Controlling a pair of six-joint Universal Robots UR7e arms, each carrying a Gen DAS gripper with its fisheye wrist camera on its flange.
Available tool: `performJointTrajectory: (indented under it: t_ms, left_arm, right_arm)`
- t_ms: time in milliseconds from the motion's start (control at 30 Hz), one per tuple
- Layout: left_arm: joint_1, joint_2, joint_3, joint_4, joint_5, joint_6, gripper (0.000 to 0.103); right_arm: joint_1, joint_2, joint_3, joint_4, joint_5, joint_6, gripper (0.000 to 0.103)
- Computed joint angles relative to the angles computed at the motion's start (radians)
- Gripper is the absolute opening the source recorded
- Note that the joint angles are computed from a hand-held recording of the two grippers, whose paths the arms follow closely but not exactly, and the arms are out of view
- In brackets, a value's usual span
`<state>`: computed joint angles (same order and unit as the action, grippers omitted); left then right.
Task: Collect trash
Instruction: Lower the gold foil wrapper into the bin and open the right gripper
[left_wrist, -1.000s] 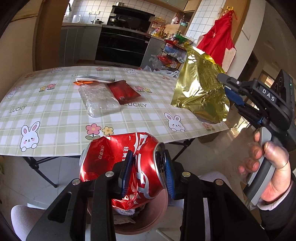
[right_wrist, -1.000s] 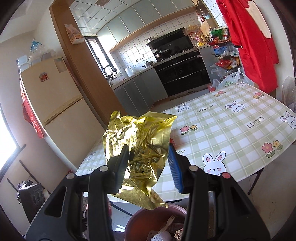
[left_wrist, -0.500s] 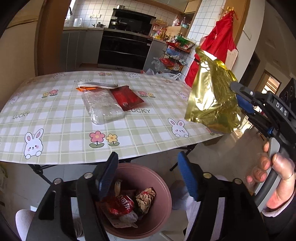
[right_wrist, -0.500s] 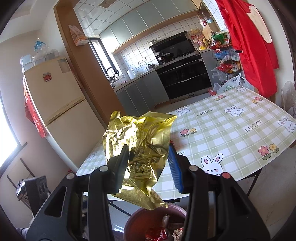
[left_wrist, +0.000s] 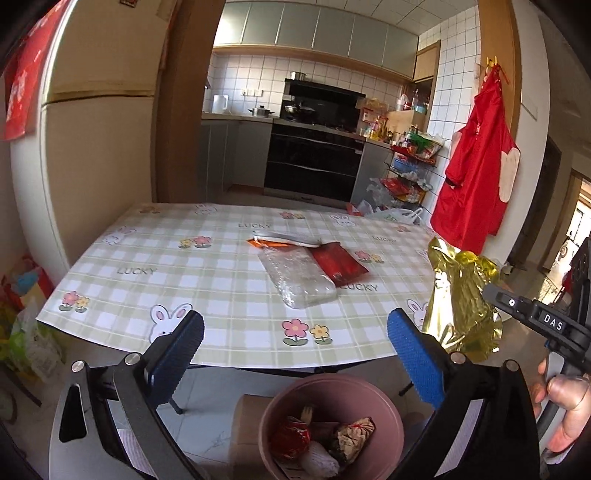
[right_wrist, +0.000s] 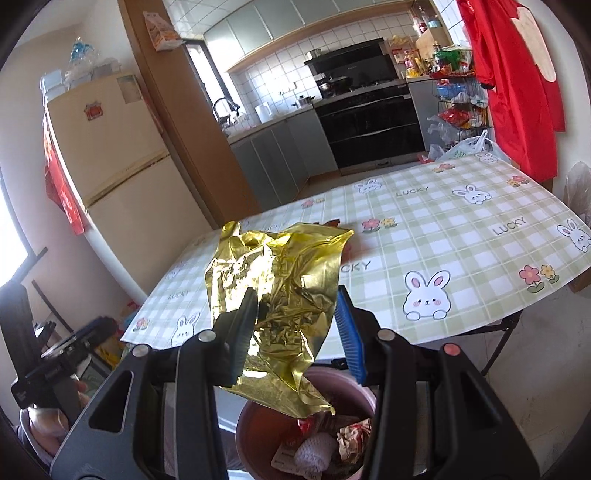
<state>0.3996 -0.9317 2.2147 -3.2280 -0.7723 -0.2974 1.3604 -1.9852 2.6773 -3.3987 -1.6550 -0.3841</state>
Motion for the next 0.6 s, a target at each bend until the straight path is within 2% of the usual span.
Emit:
performJointTrajectory:
  t_ms: [300,533,600]
  left_arm:
    - [0.01,-0.079,0.076,-0.031,0.047,-0.088,0.097]
    - [0.021,-0.111,0.112,-0.029,0.059,-0.127,0.097]
    - [0.025,-0.111,0.114,-0.031,0.061,-0.131,0.097]
  right_arm:
    - [0.132,0.139,-0.009,-0.04,-0.138,-0.001,0.045]
    - [0.179,0.203,-0.018,-0.044,-0.203,0.015,0.048]
    - [0.188,0.211,-0.021,-0.046,-0.21,0.017,0.052]
